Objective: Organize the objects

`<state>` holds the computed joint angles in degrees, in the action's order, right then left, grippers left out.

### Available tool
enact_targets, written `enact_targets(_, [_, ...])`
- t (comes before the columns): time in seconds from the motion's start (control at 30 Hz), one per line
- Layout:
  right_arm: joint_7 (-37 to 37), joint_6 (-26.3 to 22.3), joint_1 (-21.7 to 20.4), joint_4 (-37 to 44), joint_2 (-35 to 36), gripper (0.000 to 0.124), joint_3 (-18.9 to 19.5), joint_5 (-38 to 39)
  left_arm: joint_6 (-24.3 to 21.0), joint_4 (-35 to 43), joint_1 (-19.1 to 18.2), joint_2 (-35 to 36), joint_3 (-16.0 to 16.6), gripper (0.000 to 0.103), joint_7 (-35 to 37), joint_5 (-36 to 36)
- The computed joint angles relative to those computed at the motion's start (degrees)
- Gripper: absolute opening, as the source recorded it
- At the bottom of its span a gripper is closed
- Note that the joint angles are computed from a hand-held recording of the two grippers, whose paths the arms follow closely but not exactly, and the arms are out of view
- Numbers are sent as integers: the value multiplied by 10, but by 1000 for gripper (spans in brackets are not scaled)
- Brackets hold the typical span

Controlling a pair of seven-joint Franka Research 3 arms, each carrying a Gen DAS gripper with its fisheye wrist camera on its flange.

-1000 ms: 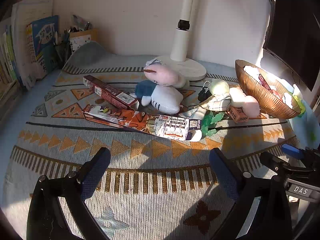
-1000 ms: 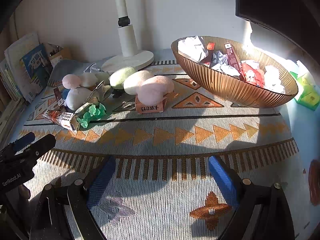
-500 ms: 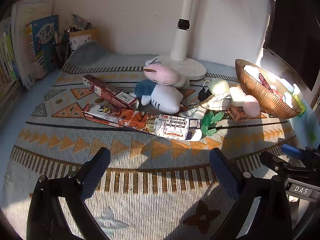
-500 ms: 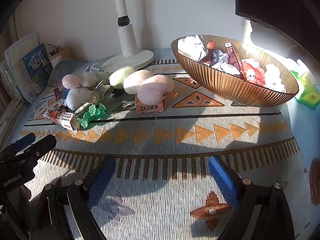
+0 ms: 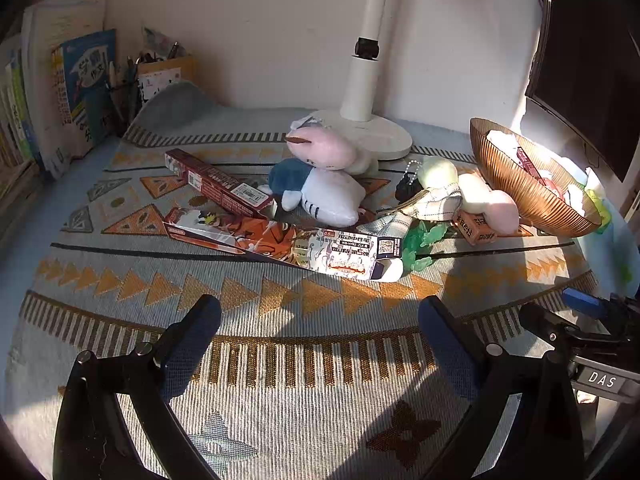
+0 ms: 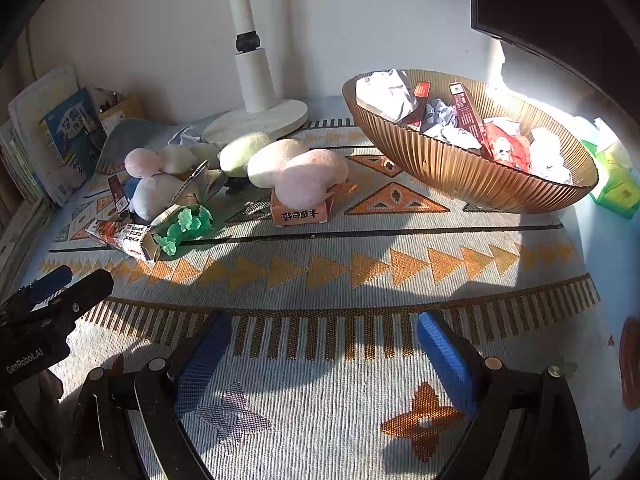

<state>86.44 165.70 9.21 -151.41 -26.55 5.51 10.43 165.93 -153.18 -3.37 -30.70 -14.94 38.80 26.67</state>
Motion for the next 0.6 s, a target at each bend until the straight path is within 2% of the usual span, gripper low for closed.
enact_targets(0.5, [0,0,3,-1,-1,94,-2,2,1,0,-1,0,1,99,-1,1])
enact_targets(0.57, [-3,-3,6,0,-1,94,-5,5,-2,1,-22,5,22,99,19,-15])
enact_targets(0.6, [-6,-3,9,0,-1,94,-7,8,-8,4,-56,11,56,99,55,-41])
